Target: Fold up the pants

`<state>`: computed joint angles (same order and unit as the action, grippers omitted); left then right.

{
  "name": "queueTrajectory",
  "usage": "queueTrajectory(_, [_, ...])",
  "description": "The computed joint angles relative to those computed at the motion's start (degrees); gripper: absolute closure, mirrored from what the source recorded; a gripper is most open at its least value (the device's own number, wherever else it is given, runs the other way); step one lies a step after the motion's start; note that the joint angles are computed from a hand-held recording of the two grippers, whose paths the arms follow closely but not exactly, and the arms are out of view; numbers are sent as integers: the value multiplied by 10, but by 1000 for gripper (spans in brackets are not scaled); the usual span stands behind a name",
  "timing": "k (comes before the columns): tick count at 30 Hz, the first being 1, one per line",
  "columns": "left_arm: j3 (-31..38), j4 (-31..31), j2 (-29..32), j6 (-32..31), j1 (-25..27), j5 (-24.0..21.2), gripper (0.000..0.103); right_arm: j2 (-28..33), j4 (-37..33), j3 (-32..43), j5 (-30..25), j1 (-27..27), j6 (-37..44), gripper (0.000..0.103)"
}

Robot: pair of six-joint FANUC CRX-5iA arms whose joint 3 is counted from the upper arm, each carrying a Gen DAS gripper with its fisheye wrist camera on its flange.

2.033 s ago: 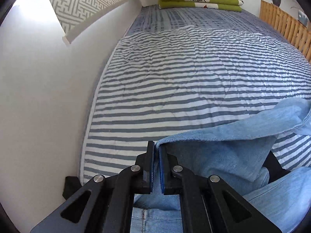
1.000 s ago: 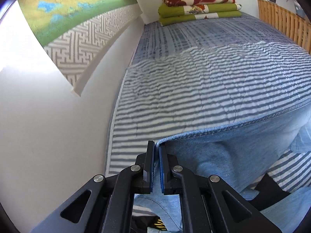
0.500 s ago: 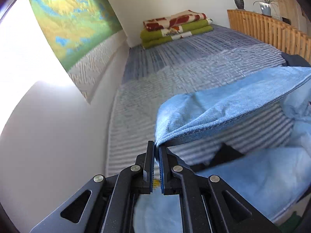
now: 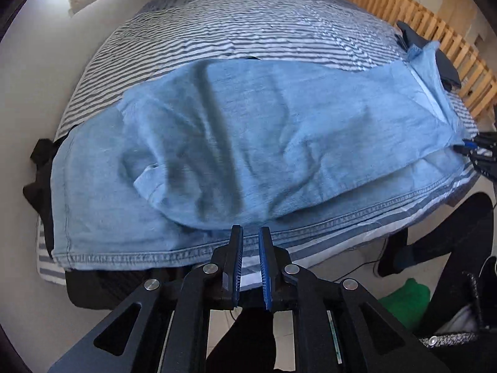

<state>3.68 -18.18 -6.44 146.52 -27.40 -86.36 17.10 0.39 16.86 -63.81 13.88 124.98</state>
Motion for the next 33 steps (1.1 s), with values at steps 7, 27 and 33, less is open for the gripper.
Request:
queueTrajectory(7, [-79, -24, -117, 103, 44, 4, 82, -34, -16, -4, 29, 3, 1, 92])
queueTrajectory(27, [-63, -74, -122, 195, -6, 6, 95, -6, -72, 89, -111, 2, 64, 91])
queueTrajectory(33, [-154, -10, -164, 228, 39, 87, 78, 70, -187, 294, -240, 18, 66, 61])
